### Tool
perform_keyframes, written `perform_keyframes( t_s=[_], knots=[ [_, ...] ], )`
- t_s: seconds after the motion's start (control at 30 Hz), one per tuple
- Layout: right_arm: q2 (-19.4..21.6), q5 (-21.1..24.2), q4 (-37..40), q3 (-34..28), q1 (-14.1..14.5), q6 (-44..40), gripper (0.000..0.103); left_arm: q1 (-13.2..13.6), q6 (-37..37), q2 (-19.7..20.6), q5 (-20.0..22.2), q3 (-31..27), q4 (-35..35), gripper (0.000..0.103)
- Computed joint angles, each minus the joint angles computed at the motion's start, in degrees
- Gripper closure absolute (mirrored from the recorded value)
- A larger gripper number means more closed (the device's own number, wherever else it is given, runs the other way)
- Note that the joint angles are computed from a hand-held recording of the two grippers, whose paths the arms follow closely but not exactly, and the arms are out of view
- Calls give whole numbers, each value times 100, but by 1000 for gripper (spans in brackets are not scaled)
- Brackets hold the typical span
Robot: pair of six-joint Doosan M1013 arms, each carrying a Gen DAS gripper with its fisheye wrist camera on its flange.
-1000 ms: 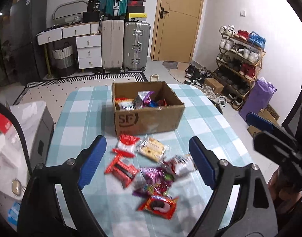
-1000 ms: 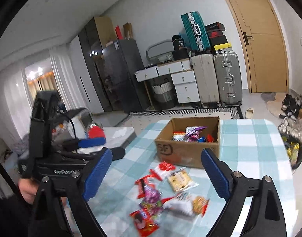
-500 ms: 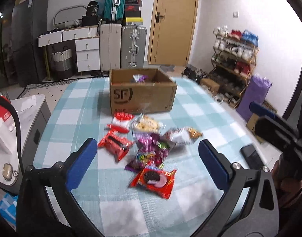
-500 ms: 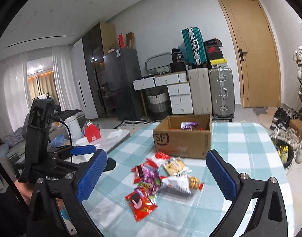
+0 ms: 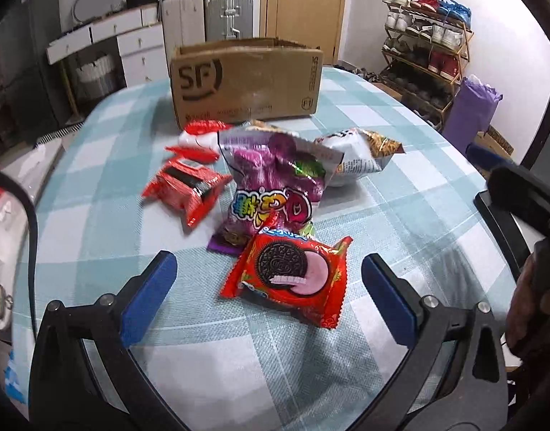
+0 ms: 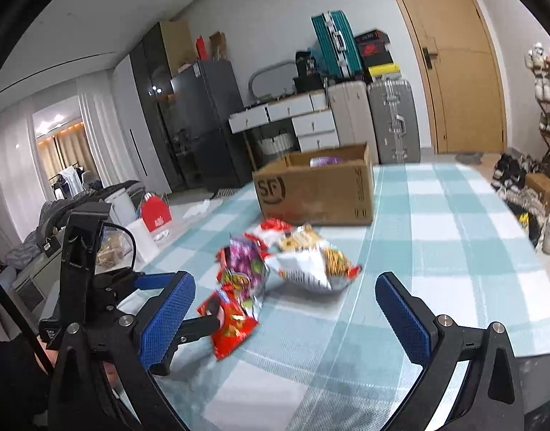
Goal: Organize snacks
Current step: 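Withdraw both open grippers from the box back to the snack pile, then grasp the red Oreo packet with the left gripper and lift it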
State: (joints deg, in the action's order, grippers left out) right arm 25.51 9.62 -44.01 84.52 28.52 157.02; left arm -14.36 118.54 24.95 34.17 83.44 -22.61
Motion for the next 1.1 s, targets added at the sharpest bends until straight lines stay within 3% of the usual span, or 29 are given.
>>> perform_keyframes(
  t_s=[0.13, 0.27, 0.4, 0.47, 0.57, 0.67, 0.77, 0.83, 0.93, 1.1],
  knots=[
    [116, -21, 1322, -55, -61, -1214, 1, 4, -9, 150, 183, -135, -86, 1],
    [180, -32, 1479, -87, -82, -1388, 1, 10, -123, 286, 269, -296, -31, 1],
    [216, -26, 2712, -126, -147, -2446, 1, -9, -121, 339, 187, -346, 1, 3],
    [224, 84, 2747, -159, -158, -2377, 1, -18, -74, 341, 181, -328, -57, 7],
    [302, 647, 2093, -325, -142, -1493, 1, -48, -69, 380, 217, -341, -11, 21],
    [331, 680, 2561, -352, -190, -1869, 1, -32, 35, 388, 227, -331, -185, 32],
    [300, 657, 1883, -285, -187, -1087, 1, -30, 183, 398, 137, -314, -306, 45],
    [288, 628, 1882, -254, -200, -990, 1, -51, 289, 370, 52, -263, -303, 50],
    [286, 585, 2129, -228, -245, -1078, 1, -54, 819, 267, -115, -89, -693, 53],
    [274, 510, 2425, -183, -289, -1200, 1, -20, 1065, 214, -172, 2, -1017, 55]
  ],
)
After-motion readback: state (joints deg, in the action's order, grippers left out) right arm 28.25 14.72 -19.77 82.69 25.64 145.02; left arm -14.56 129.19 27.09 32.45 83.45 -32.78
